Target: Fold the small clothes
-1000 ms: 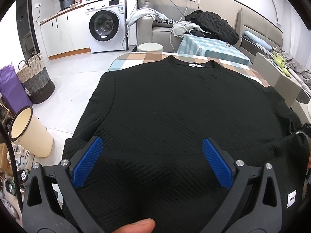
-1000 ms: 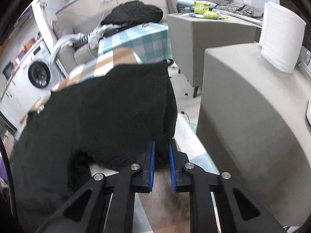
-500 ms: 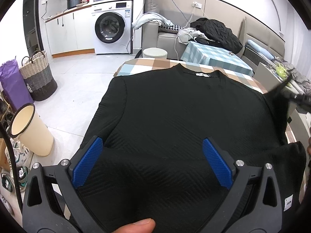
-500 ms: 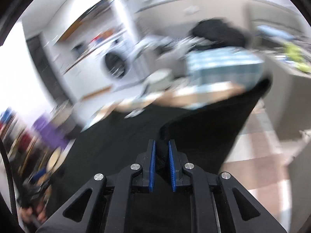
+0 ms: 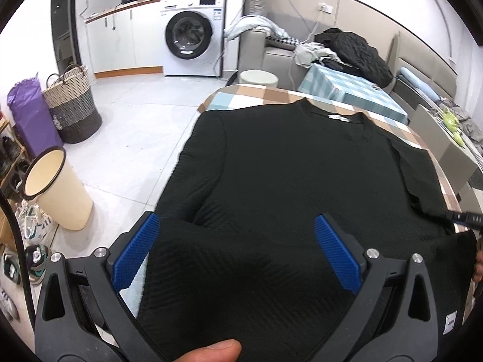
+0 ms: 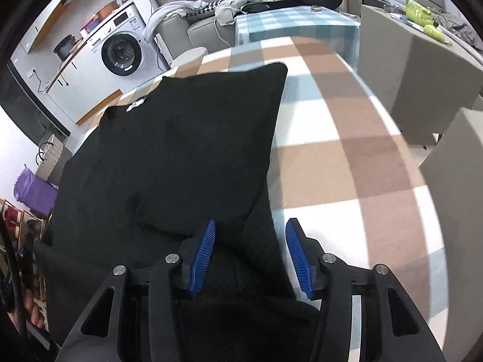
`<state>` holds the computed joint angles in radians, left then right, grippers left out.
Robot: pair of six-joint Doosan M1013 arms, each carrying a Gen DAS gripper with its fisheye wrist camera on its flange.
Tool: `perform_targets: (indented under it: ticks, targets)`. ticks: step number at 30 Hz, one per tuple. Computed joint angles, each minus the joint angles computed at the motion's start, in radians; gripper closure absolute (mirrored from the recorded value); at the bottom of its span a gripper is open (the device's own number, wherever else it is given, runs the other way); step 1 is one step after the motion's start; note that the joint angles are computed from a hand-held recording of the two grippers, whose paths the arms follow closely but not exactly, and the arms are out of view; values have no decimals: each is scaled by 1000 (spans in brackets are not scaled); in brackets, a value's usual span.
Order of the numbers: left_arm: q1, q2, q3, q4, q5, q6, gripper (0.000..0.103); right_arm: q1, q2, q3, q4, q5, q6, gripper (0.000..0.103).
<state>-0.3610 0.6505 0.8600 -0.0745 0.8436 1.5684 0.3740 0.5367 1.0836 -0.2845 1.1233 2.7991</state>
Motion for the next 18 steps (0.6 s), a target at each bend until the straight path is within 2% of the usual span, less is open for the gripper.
perform_targets:
  ticks: [2,3,4,6,7,12,18]
  targets:
    - [4,3,-4,22,5,-29,1,-4,8,-1,28,-13,-56,53]
    - [6,5,-7,34,11,-45,1,0,21,-19,19,17,-87,54]
    - [8,7,-9,47,16,-62,1,6,37,-38,0,51,-111,61]
    - [11,5,-3,72,17,-84,1,15,46,-48,-31,72,-134,73]
    - [12,6,-2,87,19,-95,1,20,44,-41,-50,62,-143,85]
    - [27,9,2,135,41,-147,1,25,18,9,-85,33,-71,91]
    - [48,3,19,159,42,-188,1,27,-2,32,-102,61,-32,91]
